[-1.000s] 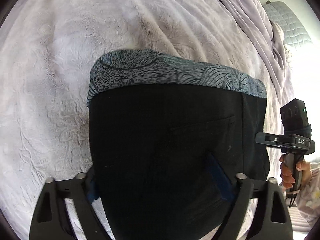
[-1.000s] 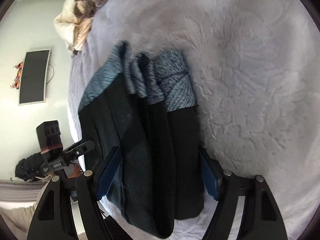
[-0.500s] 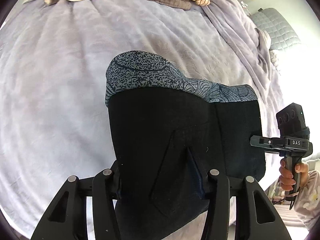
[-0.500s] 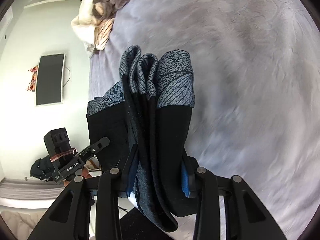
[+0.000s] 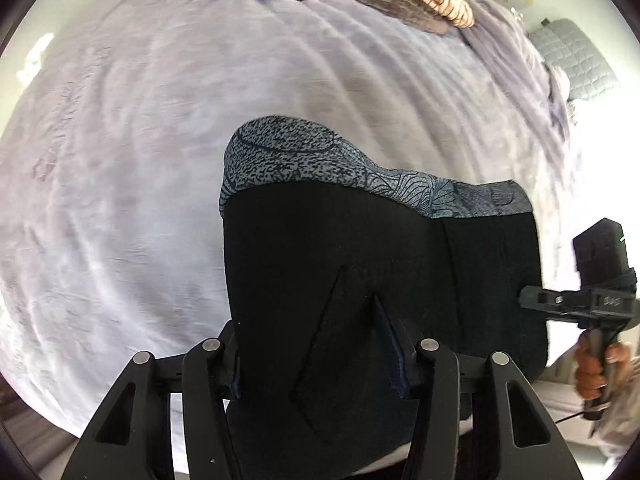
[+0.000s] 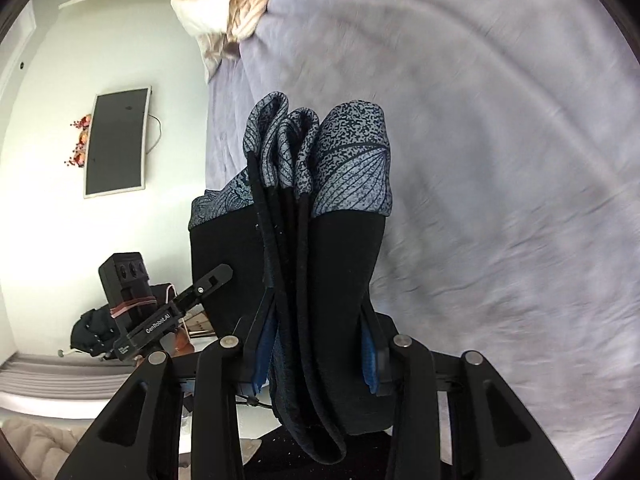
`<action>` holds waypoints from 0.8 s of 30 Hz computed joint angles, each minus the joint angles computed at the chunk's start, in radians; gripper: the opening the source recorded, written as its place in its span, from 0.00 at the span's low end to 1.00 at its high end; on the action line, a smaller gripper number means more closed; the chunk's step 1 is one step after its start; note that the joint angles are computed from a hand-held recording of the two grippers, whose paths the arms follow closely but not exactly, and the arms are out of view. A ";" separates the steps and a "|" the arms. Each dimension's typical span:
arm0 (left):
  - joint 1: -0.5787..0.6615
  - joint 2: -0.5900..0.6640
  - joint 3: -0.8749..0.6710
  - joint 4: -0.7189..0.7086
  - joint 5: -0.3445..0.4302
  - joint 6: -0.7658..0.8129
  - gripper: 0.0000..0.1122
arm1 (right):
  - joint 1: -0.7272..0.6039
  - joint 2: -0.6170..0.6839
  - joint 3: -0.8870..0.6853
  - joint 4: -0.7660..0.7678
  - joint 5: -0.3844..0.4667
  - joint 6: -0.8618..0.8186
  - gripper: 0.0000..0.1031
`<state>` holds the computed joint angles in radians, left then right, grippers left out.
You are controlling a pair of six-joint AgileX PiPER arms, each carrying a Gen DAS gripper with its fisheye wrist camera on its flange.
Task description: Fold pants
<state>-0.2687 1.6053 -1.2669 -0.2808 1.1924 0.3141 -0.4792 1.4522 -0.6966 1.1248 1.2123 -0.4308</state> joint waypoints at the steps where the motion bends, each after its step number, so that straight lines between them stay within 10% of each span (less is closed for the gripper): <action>1: 0.016 0.000 0.036 0.024 -0.038 0.016 0.54 | 0.038 0.000 0.010 0.010 -0.035 0.005 0.38; 7: 0.026 0.011 0.163 0.171 -0.202 -0.079 0.66 | 0.305 0.097 -0.062 -0.210 -0.289 0.270 0.53; 14: 0.044 -0.076 0.167 0.213 -0.177 -0.054 0.66 | 0.467 -0.008 -0.238 -0.705 -0.203 0.719 0.50; 16: 0.026 -0.113 0.190 0.233 -0.174 -0.057 0.66 | 0.500 -0.040 -0.271 -0.740 -0.190 0.767 0.37; 19: -0.042 -0.153 0.233 0.299 -0.188 -0.131 0.86 | 0.569 -0.080 -0.279 -0.754 -0.222 0.814 0.37; 24: -0.070 -0.174 0.245 0.324 -0.160 -0.183 0.88 | 0.691 0.014 -0.260 -0.753 -0.307 0.877 0.36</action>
